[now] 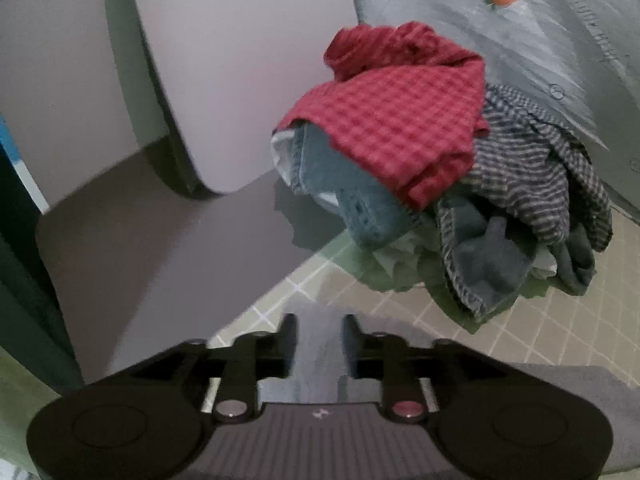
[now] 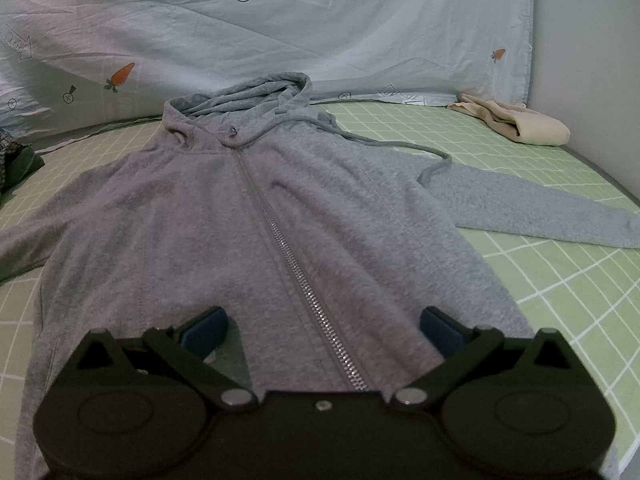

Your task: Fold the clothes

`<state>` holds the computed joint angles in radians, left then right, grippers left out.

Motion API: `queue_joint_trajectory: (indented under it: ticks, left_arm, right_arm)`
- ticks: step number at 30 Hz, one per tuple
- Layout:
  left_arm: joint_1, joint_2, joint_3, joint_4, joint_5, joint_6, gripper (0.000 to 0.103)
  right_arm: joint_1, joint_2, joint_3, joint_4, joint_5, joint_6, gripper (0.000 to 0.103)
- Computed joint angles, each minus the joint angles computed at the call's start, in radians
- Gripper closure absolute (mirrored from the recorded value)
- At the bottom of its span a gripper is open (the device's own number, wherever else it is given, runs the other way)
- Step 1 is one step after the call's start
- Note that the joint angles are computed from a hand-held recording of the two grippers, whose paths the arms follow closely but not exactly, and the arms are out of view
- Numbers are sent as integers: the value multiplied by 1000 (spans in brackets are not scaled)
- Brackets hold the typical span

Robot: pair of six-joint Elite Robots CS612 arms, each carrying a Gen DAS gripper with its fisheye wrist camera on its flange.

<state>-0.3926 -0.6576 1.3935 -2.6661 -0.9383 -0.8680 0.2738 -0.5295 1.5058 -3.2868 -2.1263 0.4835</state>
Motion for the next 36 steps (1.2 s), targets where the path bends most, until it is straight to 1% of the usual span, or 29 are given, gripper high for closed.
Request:
queue_joint_trajectory:
  ticks: [1,3,6,8,11,13,16,19,20,21,22,23,24,25,28,32,36]
  left_arm:
    - [3,-1,7,-12,-20,-10,59]
    - [5,-5,24,-22,-46,-18,51]
    - [10,-4,39,-16,-94,1,46]
    - [16,3,46,-20,-142,8,41]
    - [24,17,35,13,-174,-32,37]
    - [28,28,27,15,-176,-57,29]
    - [36,44,16,-9,-184,-74,25]
    - [45,62,-2,-24,-199,-83,25]
    - [44,66,-1,-41,-189,-80,25]
    - [42,69,0,-57,-180,-76,31]
    - [39,73,1,-82,-169,-49,46]
    - [36,77,2,-106,-160,-22,56]
    - [34,77,6,-132,-165,1,83]
    - [31,74,8,-131,-168,5,90]
    - [21,57,22,-99,-156,0,92]
    - [19,16,86,-90,-189,-56,92]
    - [10,-20,148,-87,-204,-94,92]
  right_arm:
    - [0,0,0,0,0,0,0]
    - [0,0,-2,2,-1,0,0]
    - [0,0,-1,1,0,-1,0]
    - [0,0,-1,1,-1,-3,0]
    - [0,0,-2,2,-1,-4,0]
    - [0,0,-2,2,-1,-4,0]
    - [0,0,-1,3,-3,-4,0]
    - [0,0,-1,3,-3,-4,0]
    - [0,0,-1,4,-4,-5,0]
    - [0,0,-1,4,-4,-5,0]
    - [0,-1,-1,4,-3,-6,0]
    - [0,-1,-1,4,-3,-6,0]
    - [0,-1,-1,4,-4,-7,0]
    - [0,-1,-1,4,-4,-7,0]
    - [0,-1,-1,4,-3,-9,0]
    - [0,-1,0,4,-3,-9,0]
    - [0,0,-2,5,-4,-8,0]
